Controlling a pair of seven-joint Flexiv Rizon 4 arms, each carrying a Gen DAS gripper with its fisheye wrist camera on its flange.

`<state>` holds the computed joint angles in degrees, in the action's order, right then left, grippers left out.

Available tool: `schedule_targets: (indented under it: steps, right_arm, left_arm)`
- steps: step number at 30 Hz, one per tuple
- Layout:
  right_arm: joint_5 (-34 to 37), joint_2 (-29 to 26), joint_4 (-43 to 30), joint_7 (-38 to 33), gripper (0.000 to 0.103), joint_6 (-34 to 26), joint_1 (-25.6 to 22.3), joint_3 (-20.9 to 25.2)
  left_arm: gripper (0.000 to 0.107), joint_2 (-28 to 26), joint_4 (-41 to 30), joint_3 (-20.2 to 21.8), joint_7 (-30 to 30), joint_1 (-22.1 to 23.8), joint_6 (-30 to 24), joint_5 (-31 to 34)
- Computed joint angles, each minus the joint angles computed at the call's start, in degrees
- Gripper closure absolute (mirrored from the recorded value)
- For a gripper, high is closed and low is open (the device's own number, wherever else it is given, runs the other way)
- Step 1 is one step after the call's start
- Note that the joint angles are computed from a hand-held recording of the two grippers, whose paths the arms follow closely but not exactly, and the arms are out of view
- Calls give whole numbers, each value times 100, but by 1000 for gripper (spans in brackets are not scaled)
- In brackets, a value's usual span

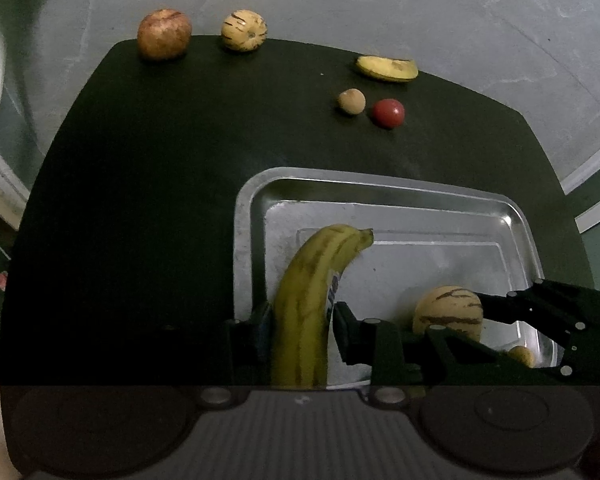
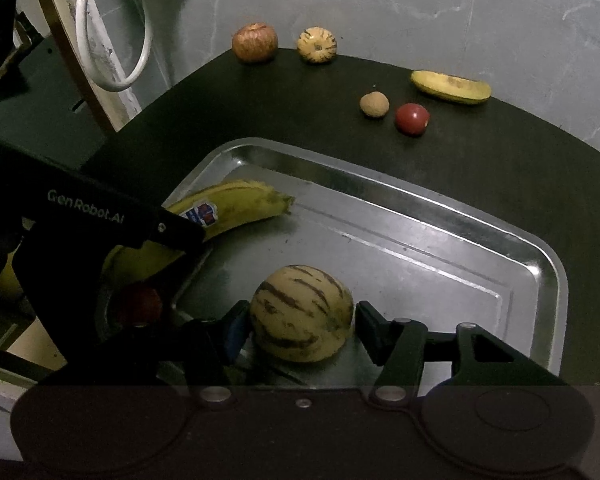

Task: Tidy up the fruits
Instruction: 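Carry the banana with the left tool while the right tool carries the melon, releasing both in the tray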

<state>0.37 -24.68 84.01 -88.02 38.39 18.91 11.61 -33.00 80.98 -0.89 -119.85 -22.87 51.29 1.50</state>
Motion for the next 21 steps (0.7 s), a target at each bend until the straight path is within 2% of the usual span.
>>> schedule_targets:
  steps: [5, 11, 21]
  right_arm:
    - [14, 91, 79, -6, 37, 70, -22, 1]
    - [93, 265, 215, -74, 28, 143, -81, 25]
    - [237, 703, 591, -106, 14, 195, -177, 26]
  left_arm:
    - [62, 75, 33, 85, -169, -68, -6, 131]
    - [57, 191, 119, 108, -355, -113, 10, 255]
    - [22, 591, 397, 269, -1004, -383, -53, 855]
